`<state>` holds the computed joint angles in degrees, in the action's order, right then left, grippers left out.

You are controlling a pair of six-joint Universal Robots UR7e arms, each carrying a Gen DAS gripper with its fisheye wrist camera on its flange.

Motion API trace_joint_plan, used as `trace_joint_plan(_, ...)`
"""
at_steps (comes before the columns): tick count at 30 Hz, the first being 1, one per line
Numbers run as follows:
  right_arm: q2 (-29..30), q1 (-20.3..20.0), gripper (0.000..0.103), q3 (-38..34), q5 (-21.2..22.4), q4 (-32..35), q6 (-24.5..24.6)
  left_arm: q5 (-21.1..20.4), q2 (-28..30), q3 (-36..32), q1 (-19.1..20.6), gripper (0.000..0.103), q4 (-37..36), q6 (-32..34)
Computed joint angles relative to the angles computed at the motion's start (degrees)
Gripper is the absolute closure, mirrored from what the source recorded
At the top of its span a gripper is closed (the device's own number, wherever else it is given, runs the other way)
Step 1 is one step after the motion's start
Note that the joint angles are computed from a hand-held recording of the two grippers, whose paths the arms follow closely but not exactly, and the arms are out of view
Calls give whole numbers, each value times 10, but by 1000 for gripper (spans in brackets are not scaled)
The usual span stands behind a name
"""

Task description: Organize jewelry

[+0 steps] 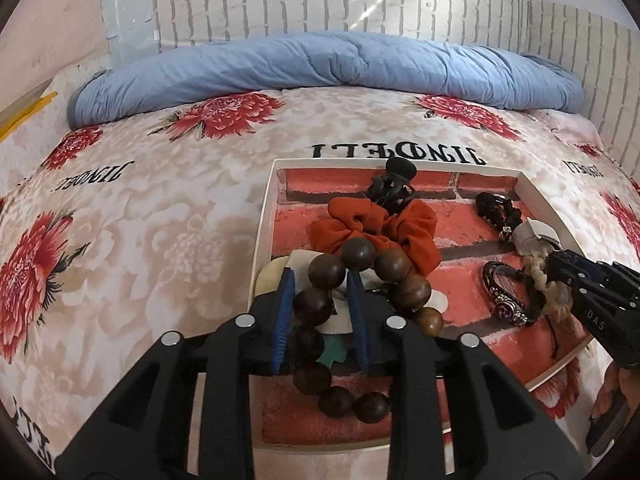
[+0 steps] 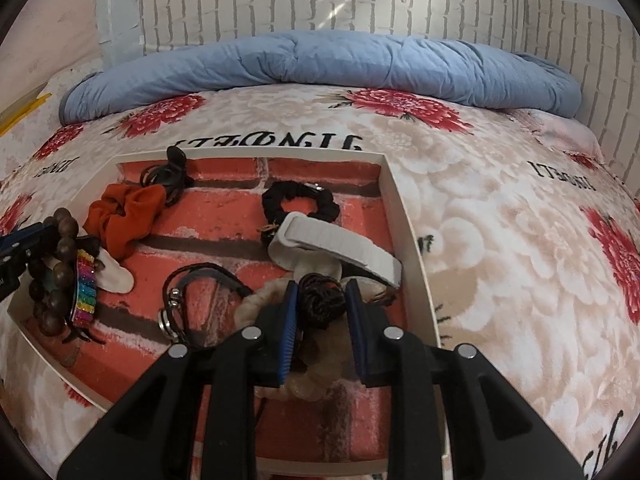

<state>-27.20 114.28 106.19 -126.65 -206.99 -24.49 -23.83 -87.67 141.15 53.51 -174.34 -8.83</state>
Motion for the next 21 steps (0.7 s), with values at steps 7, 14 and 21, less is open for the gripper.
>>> trace_joint_plan(7,-5,1,34,12,0,-8,3,-1,-24,10,-14,43,38,-20)
trace_joint_plan(14,-33,15,11,51,-4,-32,-4,-6,-103,38,-60,15,119,-80)
trace_joint_plan(21,-62,26,5,124,-10,-77,0,17,-229,86,-140,5,326,-245)
